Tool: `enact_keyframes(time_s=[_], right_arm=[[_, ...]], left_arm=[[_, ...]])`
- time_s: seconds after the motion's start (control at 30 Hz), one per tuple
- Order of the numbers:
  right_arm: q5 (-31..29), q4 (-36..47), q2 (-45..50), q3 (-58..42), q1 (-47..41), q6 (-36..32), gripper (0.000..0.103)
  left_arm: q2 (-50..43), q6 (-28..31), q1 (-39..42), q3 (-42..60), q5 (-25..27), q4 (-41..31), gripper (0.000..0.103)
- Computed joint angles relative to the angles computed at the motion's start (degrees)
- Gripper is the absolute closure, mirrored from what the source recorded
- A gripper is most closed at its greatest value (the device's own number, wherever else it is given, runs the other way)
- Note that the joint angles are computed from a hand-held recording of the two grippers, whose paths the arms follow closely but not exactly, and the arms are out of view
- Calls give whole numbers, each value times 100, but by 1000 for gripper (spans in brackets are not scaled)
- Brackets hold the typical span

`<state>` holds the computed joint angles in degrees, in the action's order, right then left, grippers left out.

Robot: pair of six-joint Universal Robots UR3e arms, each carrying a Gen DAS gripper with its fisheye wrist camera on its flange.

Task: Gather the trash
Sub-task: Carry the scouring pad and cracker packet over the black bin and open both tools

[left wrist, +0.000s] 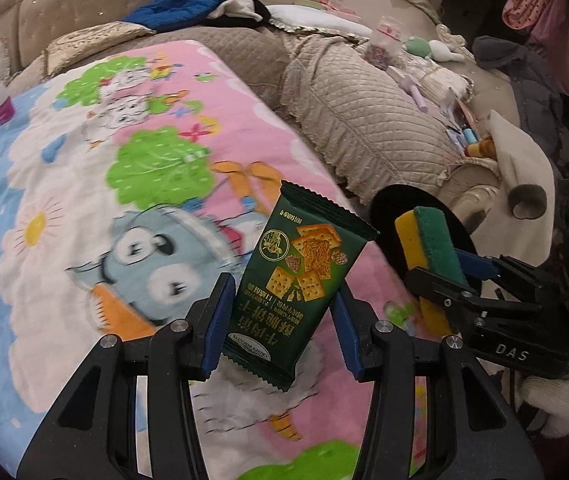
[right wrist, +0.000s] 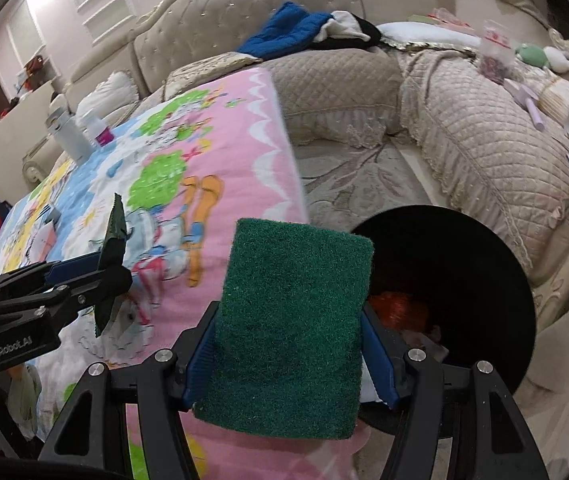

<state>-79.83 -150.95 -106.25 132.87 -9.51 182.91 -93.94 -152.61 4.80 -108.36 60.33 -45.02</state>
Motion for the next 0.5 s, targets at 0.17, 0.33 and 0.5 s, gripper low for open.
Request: enact_keyframes(time_s=[0.17,0.33,0.5], right_arm=[[194,176,-358,295,-625,-281,41],[375,398,-676,509,-1255,-561,41],[488,519,-840,624,-1742,-772,41]], left_arm=[[-283,-255,-320,256,-69,22,57],[-553,-475,-598,493,-250,-20,57],[-822,-685,-749,789,-539,-139,57]])
